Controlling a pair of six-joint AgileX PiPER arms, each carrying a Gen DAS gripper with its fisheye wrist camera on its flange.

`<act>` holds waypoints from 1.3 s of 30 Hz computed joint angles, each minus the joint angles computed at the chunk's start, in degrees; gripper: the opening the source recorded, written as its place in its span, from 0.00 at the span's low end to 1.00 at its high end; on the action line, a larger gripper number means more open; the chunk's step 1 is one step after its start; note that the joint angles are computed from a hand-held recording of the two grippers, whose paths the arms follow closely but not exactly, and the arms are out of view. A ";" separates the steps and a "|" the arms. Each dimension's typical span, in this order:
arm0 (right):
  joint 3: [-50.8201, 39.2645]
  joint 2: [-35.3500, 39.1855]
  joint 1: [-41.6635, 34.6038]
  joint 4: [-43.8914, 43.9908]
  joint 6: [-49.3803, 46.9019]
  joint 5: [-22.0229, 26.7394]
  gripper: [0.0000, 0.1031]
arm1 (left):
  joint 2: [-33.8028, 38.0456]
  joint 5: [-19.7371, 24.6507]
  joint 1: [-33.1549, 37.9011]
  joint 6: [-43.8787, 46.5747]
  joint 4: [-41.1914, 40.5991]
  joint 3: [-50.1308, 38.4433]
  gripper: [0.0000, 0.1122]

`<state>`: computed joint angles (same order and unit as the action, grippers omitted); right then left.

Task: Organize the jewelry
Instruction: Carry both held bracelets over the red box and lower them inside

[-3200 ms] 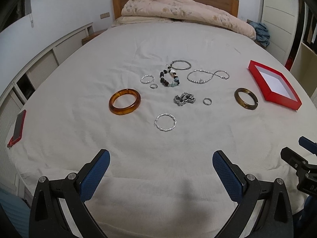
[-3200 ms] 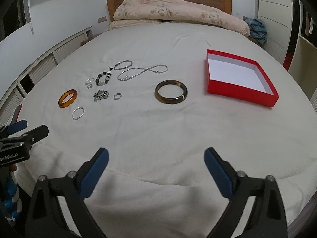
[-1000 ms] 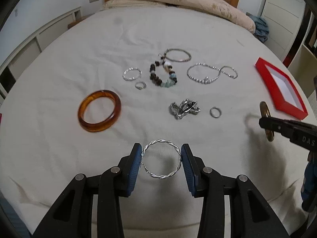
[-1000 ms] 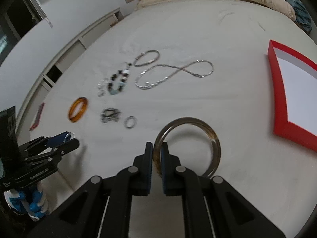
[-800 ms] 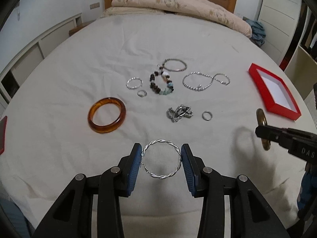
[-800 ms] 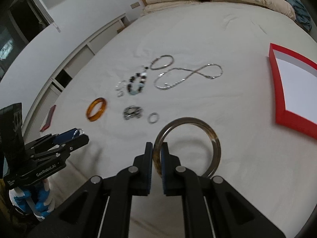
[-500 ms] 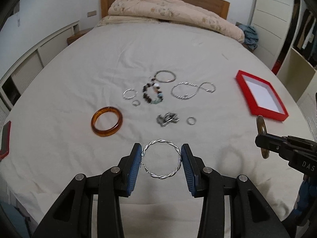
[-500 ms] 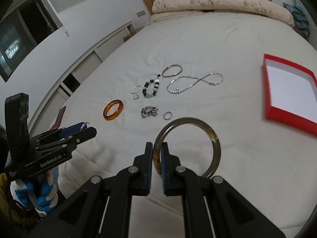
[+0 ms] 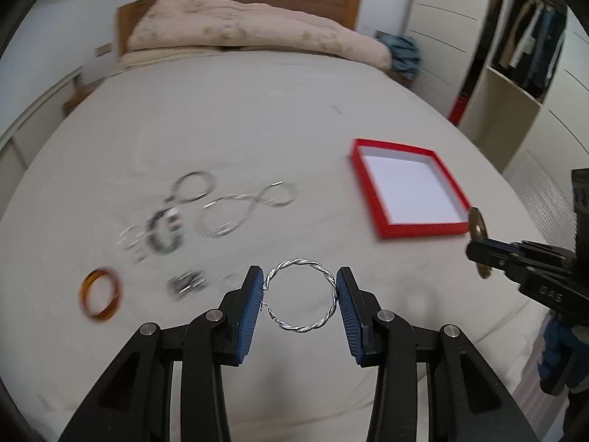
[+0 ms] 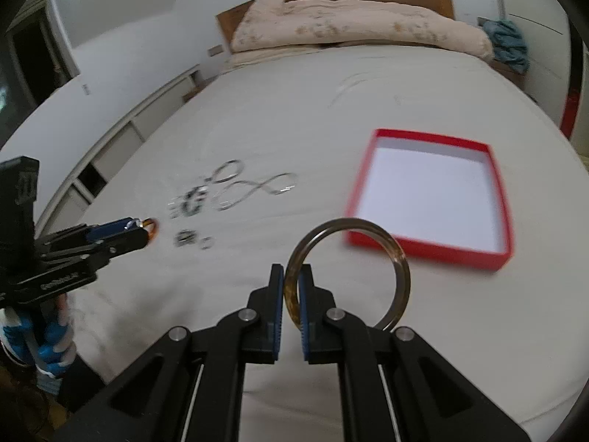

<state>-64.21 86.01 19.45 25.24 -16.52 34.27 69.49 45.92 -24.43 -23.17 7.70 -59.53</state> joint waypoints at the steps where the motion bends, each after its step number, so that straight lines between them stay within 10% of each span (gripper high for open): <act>1: -1.15 1.04 -1.98 0.42 -1.65 0.65 0.07 | 2.52 -0.72 -0.77 0.29 -0.44 -1.84 0.36; 18: -28.54 28.68 -16.37 0.82 -14.61 9.43 0.07 | 50.05 2.67 -7.84 9.72 -8.01 -48.70 0.36; 39: -30.54 34.75 -17.44 -0.82 -17.55 13.01 0.09 | 50.83 1.43 -9.46 11.93 -7.56 -39.32 0.37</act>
